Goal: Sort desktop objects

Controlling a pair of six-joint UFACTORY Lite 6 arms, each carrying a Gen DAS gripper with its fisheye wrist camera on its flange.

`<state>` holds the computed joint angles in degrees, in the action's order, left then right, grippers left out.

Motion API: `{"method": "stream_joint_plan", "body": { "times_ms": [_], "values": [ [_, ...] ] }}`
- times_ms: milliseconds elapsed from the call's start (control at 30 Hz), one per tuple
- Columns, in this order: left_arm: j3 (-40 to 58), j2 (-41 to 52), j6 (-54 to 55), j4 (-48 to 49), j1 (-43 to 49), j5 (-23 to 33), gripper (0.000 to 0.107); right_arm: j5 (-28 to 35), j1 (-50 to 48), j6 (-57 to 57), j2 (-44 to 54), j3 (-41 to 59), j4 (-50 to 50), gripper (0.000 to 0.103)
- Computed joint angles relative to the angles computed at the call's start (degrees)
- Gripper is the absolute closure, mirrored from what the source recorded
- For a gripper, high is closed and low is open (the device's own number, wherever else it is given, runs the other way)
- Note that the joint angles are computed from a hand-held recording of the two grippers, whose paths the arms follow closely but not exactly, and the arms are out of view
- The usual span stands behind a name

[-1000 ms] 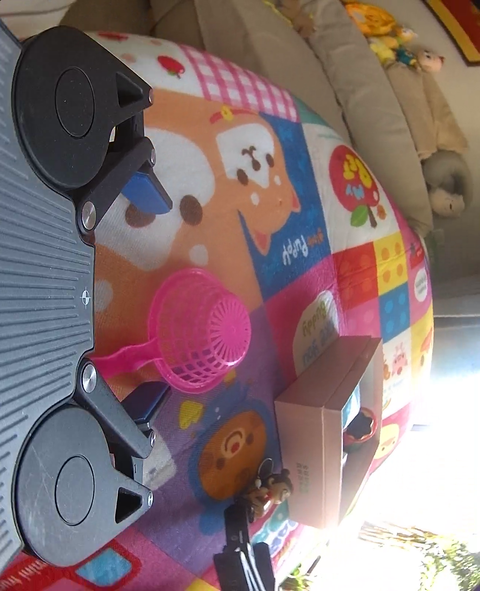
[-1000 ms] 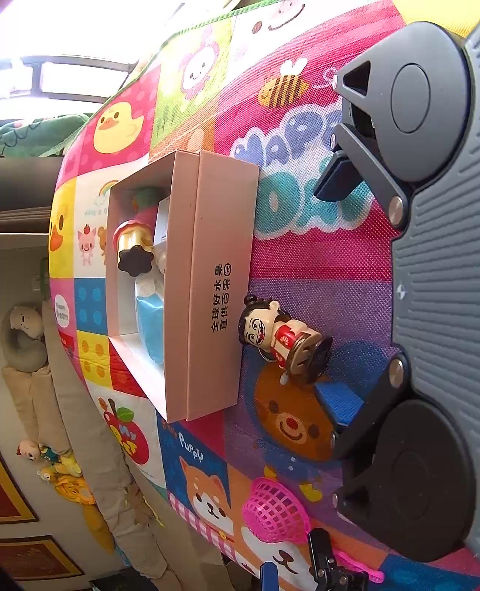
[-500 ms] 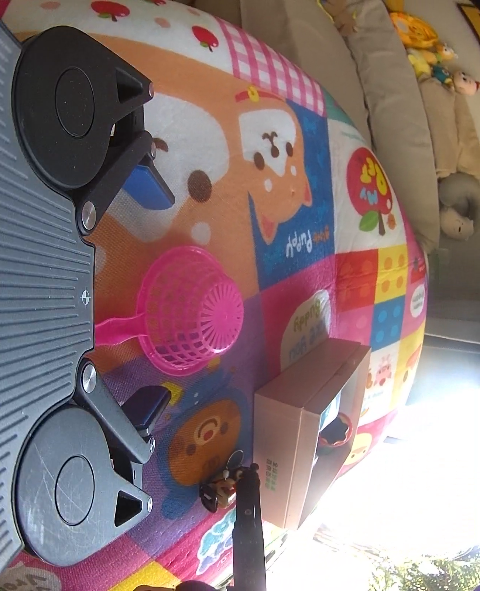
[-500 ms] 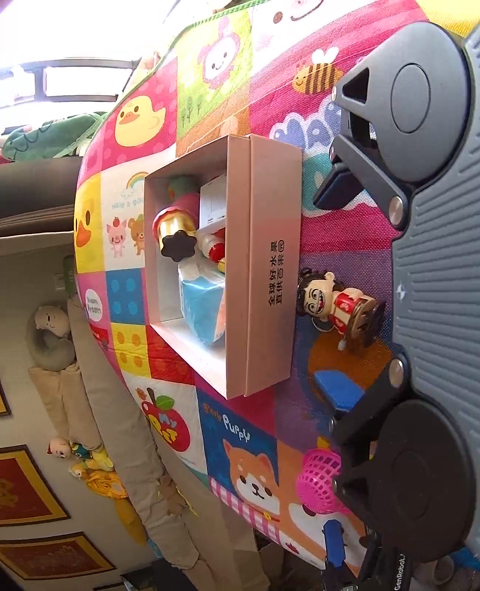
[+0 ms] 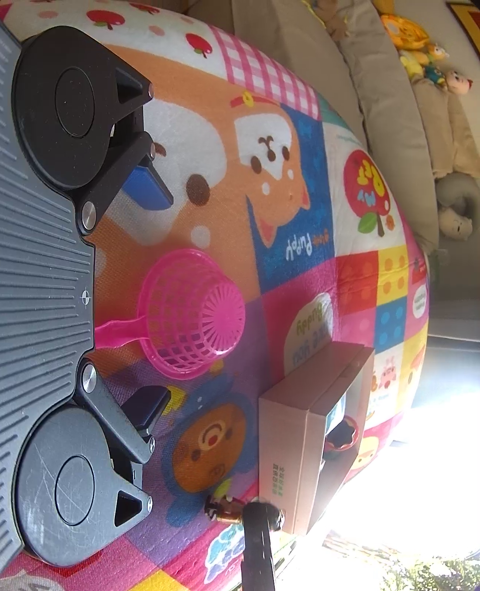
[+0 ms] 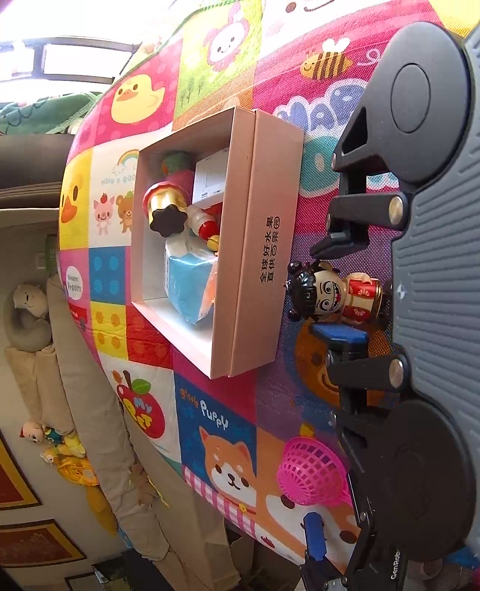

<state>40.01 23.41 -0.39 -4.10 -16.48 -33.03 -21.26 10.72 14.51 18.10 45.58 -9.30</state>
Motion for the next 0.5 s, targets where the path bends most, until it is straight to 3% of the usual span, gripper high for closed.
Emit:
{"method": "stream_joint_plan", "body": {
  "times_ms": [67, 233, 300, 333, 367, 467, 500],
  "values": [
    [-1.4, -1.0, 0.6, -1.1, -0.6, -3.2, 0.004, -0.5, -1.3, 1.9, -4.5, -3.4, -3.0, 0.066],
    [5.1, 1.5, 6.9, -7.3, -2.7, 1.6, 0.005, -2.1, -5.5, 6.4, -15.8, -10.8, -10.1, 0.070],
    [8.1, 3.3, 8.3, -8.9, -3.0, 3.9, 0.011, -2.3, -6.6, 7.6, -18.2, -12.4, -11.8, 0.077],
    [9.3, 4.0, 8.7, -9.3, -3.0, 5.2, 0.022, -2.5, -7.6, 9.0, -19.4, -13.4, -13.8, 0.077],
    [10.3, 4.6, 8.0, -8.8, -2.8, 6.4, 0.025, -2.7, -8.3, 10.5, -20.0, -14.0, -16.0, 0.077],
    [10.8, 4.9, 7.4, -9.1, -2.8, 7.2, 0.025, -4.0, -10.1, 11.2, -20.7, -16.0, -18.5, 0.077],
    [10.6, 4.8, 7.8, -9.6, -3.0, 7.0, 0.026, -4.3, -10.4, 10.7, -20.7, -16.3, -18.2, 0.072]
  ]
}}
